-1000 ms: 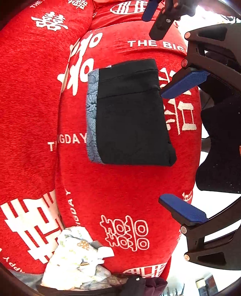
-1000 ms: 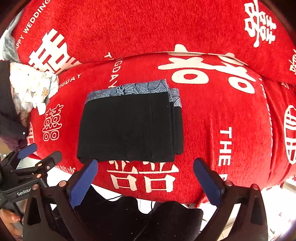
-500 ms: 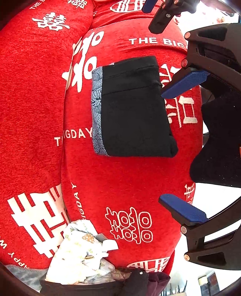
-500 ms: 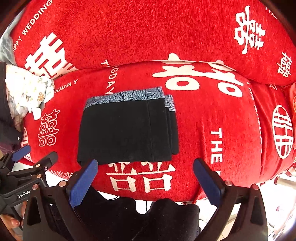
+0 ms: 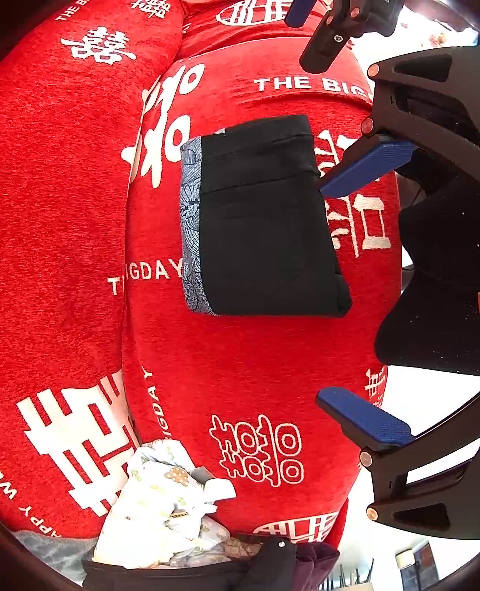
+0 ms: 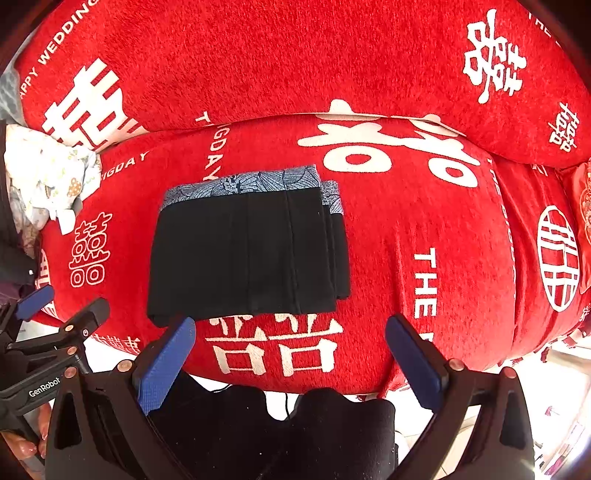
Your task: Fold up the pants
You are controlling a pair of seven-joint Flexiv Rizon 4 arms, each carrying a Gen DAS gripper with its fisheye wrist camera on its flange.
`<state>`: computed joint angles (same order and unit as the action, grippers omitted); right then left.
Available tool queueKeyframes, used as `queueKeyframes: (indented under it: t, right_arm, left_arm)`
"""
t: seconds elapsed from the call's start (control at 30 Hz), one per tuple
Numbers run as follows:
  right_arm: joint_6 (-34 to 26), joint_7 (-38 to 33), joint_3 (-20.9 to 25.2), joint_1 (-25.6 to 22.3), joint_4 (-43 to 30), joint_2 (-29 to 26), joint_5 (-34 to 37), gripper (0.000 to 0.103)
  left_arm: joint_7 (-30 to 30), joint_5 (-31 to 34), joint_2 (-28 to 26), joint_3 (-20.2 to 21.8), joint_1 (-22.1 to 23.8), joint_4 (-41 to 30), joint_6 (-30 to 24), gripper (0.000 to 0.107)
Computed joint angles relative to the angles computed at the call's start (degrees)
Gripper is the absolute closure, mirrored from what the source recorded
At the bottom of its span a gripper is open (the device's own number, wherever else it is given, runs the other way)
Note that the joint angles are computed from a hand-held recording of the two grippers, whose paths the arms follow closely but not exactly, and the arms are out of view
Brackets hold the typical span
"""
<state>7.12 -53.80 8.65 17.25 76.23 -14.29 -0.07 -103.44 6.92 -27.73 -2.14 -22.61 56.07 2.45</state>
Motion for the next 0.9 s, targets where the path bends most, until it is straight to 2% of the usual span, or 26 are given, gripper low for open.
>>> queueKeyframes:
  t: [0.9]
  right_arm:
    - [-0.3, 0.7, 0.2, 0.3, 1.0, 0.9, -0.2, 0.000]
  left_arm:
    - [0.7, 0.5, 0.1, -0.1, -0.6, -0.4, -0.3, 0.004]
